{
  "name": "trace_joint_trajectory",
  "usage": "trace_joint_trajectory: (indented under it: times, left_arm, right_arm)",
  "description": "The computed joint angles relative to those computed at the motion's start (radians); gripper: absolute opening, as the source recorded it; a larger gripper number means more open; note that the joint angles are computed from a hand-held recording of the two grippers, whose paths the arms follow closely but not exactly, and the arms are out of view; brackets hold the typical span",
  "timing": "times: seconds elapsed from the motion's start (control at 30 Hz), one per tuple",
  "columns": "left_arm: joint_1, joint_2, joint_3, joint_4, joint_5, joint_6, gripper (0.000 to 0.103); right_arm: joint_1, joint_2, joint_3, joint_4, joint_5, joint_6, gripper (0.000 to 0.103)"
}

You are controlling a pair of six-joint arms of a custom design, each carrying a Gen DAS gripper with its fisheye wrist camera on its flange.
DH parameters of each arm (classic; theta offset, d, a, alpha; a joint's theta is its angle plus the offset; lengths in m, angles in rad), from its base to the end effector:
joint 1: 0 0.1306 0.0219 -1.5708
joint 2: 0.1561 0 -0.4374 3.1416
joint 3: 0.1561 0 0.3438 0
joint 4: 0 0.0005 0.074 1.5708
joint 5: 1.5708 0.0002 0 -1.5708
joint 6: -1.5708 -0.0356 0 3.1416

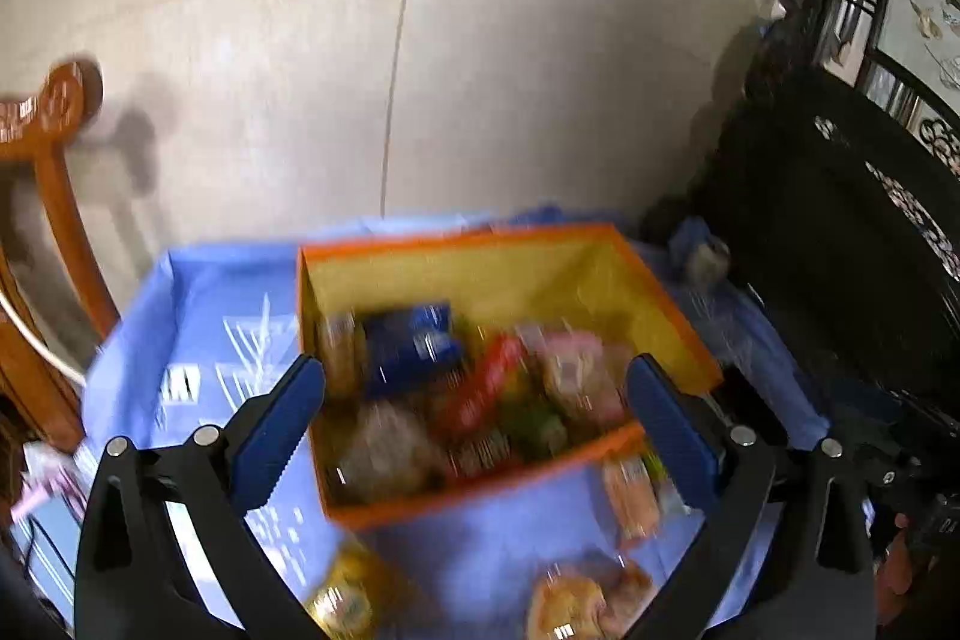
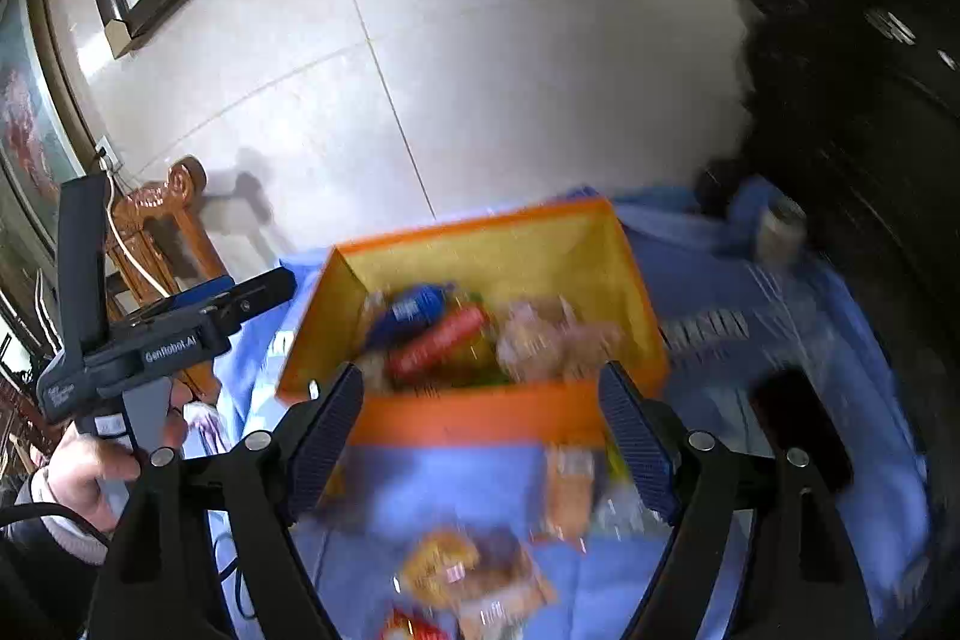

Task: Organize snacks
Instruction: 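Move both tools back to the snacks in front of the box, then grasp a brown bread pack with the right tool while the left tool grasps the yellow-labelled bread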

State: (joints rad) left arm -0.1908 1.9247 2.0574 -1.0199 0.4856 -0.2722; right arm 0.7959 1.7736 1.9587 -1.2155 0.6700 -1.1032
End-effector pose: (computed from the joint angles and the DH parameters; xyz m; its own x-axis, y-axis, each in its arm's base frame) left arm 0.6278 -0.1387 0.4759 -0.6103 0.3601 -0.7056 0.6450 0.7430 -0.1787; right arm 0.4120 0.3884 0.5159 -0.5708 0.4171 -0.7072 0.3839 0.8970 0.2192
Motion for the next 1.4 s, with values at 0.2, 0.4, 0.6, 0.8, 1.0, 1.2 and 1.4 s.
trace_joint_trajectory:
  times: [0.2,0.4,0.6,0.8,1.0,1.2,1.4]
  left_arm:
    - [0.019,-0.101,-0.184,0.035,0.057,-0.039,0.099]
    - [0.041,-0.199,-0.338,0.082,0.078,-0.098,0.099]
    - [0.098,-0.233,-0.354,0.032,0.075,-0.084,0.099]
    - [0.129,-0.267,-0.427,0.039,0.031,-0.143,0.099]
    - [0.126,-0.326,-0.528,0.069,-0.036,-0.116,0.099]
    - [0.086,-0.392,-0.624,0.128,-0.172,-0.02,0.099]
    - [0.028,-0.398,-0.679,0.151,-0.264,0.014,0.099]
  right_arm:
    - [0.083,-0.072,-0.085,-0.156,0.051,-0.191,0.082]
    - [0.132,-0.139,-0.126,-0.226,0.122,-0.343,0.083]
    - [0.119,-0.115,-0.135,-0.091,0.127,-0.218,0.083]
    - [0.16,-0.071,-0.167,-0.044,0.013,-0.179,0.083]
    - [0.15,-0.044,-0.266,0.158,-0.124,0.134,0.083]
    - [0.042,-0.042,-0.472,0.468,-0.335,0.306,0.083]
    - [-0.034,0.009,-0.496,0.541,-0.47,0.47,0.083]
